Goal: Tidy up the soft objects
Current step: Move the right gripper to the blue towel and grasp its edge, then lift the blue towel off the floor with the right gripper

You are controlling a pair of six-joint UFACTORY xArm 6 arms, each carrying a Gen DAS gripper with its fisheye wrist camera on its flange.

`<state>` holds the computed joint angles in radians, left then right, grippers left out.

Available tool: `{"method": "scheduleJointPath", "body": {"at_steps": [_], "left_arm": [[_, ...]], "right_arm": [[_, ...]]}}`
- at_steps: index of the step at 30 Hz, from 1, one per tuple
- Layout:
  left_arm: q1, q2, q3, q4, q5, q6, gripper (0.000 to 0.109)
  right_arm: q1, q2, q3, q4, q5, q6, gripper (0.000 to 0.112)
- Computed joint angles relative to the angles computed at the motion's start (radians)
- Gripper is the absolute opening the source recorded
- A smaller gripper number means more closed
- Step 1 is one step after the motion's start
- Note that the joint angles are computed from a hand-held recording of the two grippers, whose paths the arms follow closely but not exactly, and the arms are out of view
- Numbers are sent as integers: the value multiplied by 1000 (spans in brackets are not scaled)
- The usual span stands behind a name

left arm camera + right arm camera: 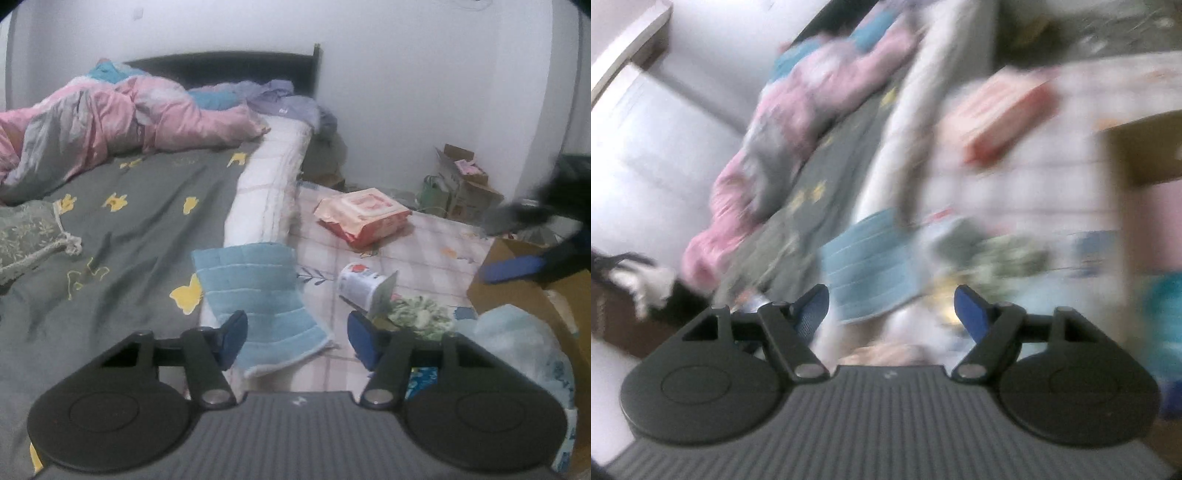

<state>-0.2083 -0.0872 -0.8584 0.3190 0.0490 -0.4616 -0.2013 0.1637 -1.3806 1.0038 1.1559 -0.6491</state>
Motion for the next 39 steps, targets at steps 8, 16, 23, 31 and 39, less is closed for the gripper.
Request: {"method": "scheduleJointPath", "body": {"at_steps": [8, 16, 23, 31, 39], "left_arm": [[30, 177, -146, -143, 21, 161, 60], [44, 343, -303, -222, 77, 235, 55], [36, 370, -321, -313, 61, 327, 59], [6, 353, -316, -671, 70, 631, 59], [-8, 333, -314, -809, 116, 729, 57]], "right_arm": [[243, 296, -283, -62, -76, 184, 83], [332, 557, -544, -265, -175, 422, 85], [304, 672, -648, -86, -97, 375, 95], [282, 654, -641, -26, 13, 297, 67], [300, 653, -632, -104, -39, 333, 41]]}}
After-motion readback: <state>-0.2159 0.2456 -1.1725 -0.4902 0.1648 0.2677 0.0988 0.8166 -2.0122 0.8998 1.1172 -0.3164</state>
